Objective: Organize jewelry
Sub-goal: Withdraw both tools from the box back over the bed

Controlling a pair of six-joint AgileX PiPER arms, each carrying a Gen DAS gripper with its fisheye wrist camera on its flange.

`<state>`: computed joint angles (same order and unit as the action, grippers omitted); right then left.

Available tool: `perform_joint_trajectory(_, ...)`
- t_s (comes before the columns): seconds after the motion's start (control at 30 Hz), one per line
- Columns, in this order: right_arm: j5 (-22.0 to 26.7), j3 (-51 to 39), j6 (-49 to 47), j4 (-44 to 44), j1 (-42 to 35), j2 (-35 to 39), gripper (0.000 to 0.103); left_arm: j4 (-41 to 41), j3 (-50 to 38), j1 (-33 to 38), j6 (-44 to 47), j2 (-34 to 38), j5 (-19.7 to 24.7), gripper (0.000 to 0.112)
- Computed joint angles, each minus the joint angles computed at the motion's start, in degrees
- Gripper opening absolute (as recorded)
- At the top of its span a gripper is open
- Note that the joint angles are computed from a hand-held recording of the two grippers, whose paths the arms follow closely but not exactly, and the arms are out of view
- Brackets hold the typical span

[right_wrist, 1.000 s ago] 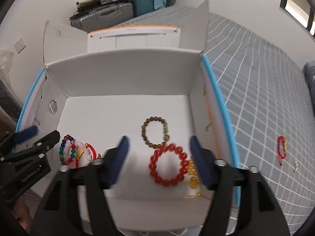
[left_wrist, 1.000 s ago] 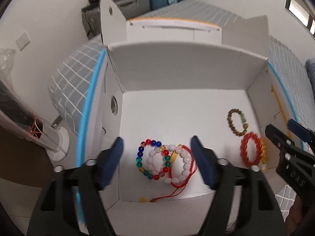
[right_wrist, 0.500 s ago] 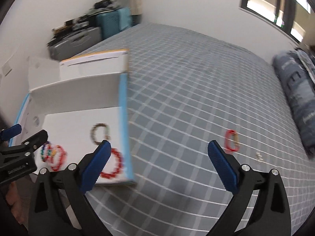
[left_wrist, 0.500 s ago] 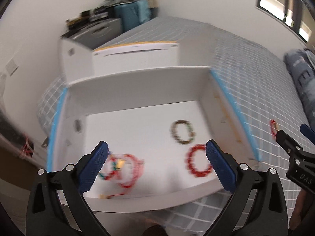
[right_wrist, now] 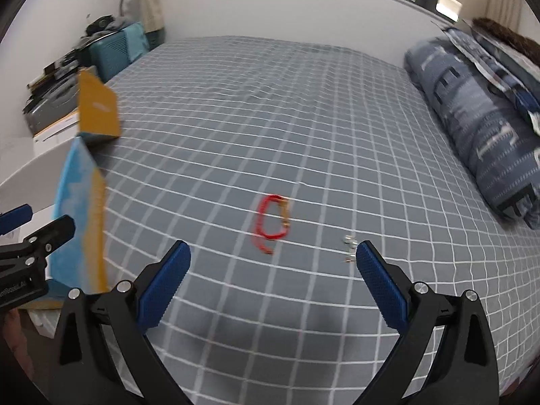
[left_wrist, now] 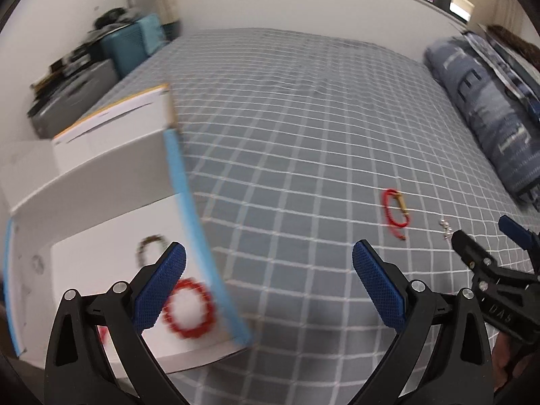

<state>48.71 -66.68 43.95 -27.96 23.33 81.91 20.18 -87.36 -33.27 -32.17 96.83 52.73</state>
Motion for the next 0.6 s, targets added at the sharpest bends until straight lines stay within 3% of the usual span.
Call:
perform_joint_trajectory(0.13, -3.4, 4.8, 0.0, -3.0, -5.7, 0.5, 0.095, -0.8, -6.5, -2.3, -0.3, 7.9, -0.8, 0.097)
perform_joint_trajectory(0.27, -10.8, 8.3, -5.8, 2.6, -15.2, 1.8, 0.095, -2.3, -14.8, -4.1, 0.6, 17.1, -0.8, 0.097)
perform_joint_trajectory(0.47, -19.7, 9.8, -16.9, 12.0, -24.5, 7.4, 0.094, -4.0, -30.3, -5.8, 3.3, 30.9, 2.7, 0.097)
perform_joint_trajectory(0.6, -20.7, 7.5, -21.6, 15.2, -26.6, 11.8, 0.09, -5.4, -40.2, -6.0, 5.6, 38.4, 5.2, 0.097)
